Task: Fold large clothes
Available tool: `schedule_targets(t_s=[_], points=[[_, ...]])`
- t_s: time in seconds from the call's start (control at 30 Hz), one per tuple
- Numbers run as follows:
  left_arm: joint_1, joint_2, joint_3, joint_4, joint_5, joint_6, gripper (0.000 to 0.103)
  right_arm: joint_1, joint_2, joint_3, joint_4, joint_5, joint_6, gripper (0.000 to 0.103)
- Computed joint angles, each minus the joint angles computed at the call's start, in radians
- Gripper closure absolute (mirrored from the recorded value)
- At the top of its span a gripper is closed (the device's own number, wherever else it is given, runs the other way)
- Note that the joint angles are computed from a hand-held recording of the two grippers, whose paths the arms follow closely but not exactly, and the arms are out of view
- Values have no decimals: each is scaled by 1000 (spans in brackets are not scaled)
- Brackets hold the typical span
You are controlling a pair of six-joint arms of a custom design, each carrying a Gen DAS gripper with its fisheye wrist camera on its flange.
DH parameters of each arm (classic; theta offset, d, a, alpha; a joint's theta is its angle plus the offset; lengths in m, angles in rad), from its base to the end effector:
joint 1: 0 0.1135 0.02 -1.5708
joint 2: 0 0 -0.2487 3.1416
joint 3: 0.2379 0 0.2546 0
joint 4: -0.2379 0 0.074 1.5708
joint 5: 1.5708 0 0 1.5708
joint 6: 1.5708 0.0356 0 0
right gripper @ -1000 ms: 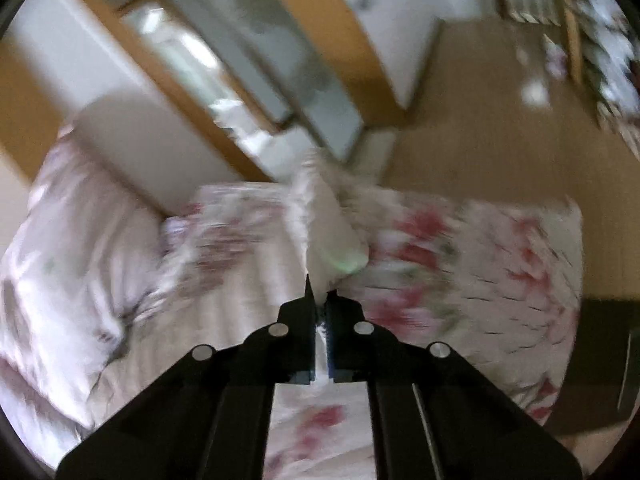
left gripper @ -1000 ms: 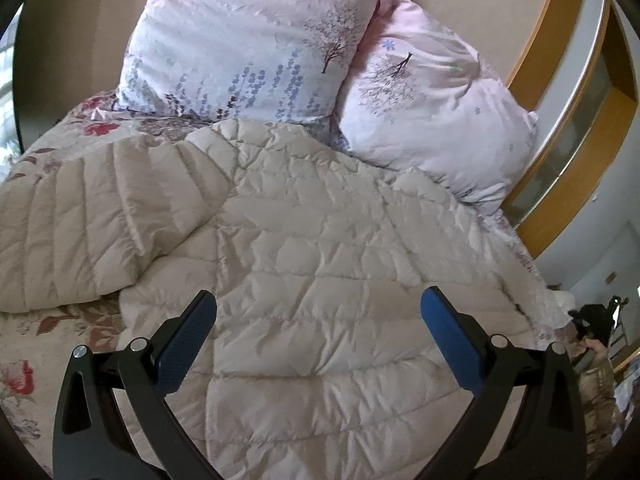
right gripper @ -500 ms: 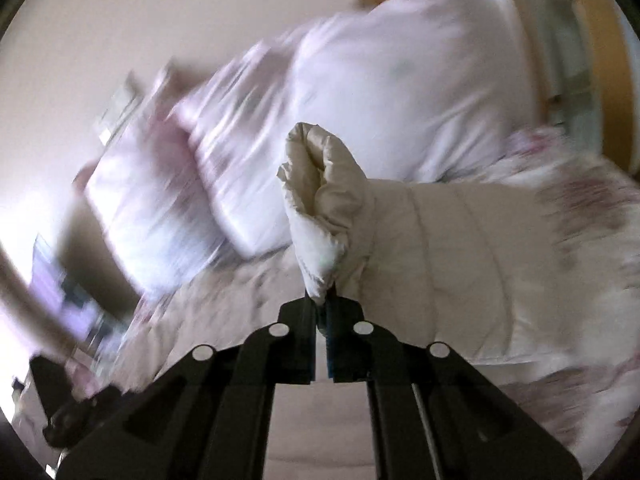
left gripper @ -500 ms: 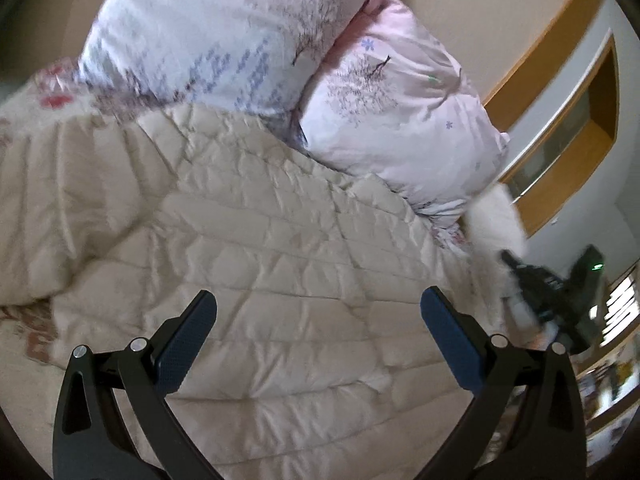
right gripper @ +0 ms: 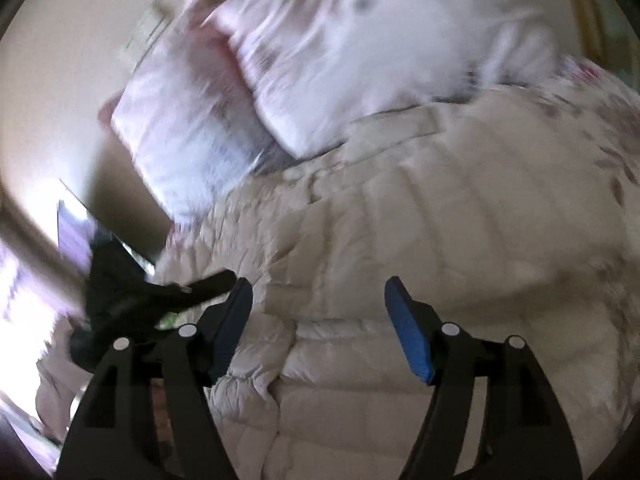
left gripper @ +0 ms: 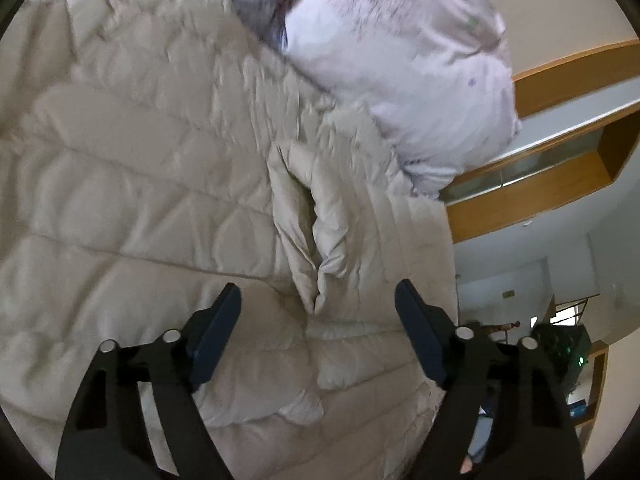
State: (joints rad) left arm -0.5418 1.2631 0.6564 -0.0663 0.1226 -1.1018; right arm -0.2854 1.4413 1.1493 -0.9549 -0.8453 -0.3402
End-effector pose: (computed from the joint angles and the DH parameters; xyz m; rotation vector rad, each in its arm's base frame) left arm 0.2271 -0.1418 0.1906 -0.6056 2.3675 -0.9638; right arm 0.2696 -0.0514 0.2538 -0.2453 2.4266 0.9186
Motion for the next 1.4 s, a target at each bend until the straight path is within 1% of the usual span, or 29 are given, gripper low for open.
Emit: schedule_targets(t_s=[0.07,0.13,0.17,0.2,0.23,0.27,0.3,0.33,0.43,0.47,0.5,0.53,0.6,0.67,0.77,0.87,0.97,1.0,1.03,1.07,1.1,1.13,1.17,1.2,1.27,1.3,1.33,1.4], points=[[0,60,20,34,25,-17,33,-69,58,52,-56,-10,-4,34],[-1,104,36,55,38,-21,47,-126,131,105,-127,-28,-16,34],[-2,126,45,65,44,-26,50,-151,175,133,-150,-33,-11,34],[-4,143,52,71,42,-31,61,-154,201,140,-134,-31,18,34],[-3,156,54,86,45,-34,76,-169,236,154,-125,-30,50,34],[3,174,57,104,59,-38,82,-181,272,168,-110,-33,91,34],[6,184,58,113,63,-40,91,-185,297,177,-92,-41,124,34],[8,190,57,114,57,-36,92,-196,328,192,-56,-48,177,35],[10,181,59,100,15,-12,96,-199,347,189,93,-24,318,47],[11,169,53,97,4,-7,96,-200,355,194,124,-22,349,62],[13,140,43,85,-19,3,97,-197,360,197,152,-24,371,73],[17,116,38,71,-33,13,97,-189,361,205,169,-20,375,89],[27,48,18,35,-64,39,97,-166,332,195,171,-34,345,93],[35,-35,-6,-24,-111,72,97,-125,285,161,190,-19,303,93],[49,-125,-43,-98,-164,94,97,-72,236,120,175,8,240,93],[83,-168,-75,-141,-164,97,97,-13,230,94,165,70,227,93],[134,-175,-120,-139,-115,79,97,31,251,77,150,155,213,93],[148,-168,-136,-131,-92,67,97,44,254,77,148,174,214,89],[145,-162,-135,-131,-90,59,97,57,251,74,140,212,203,86],[141,-160,-134,-138,-89,56,96,67,232,67,139,245,193,80],[133,-159,-125,-152,-95,60,96,75,211,58,140,273,184,70],[125,-162,-116,-169,-105,63,96,91,171,44,136,317,162,64],[119,-172,-112,-182,-111,65,95,104,138,36,122,338,137,59],[118,-192,-113,-197,-108,69,91,116,110,33,98,347,109,59],[113,-242,-116,-233,-118,66,75,151,48,33,42,333,51,60],[104,-293,-131,-261,-135,60,61,176,19,28,33,322,38,60],[91,-355,-148,-294,-161,54,52,211,-12,23,35,316,29,60],[56,-496,-184,-376,-219,38,50,293,-47,14,79,341,50,62]])
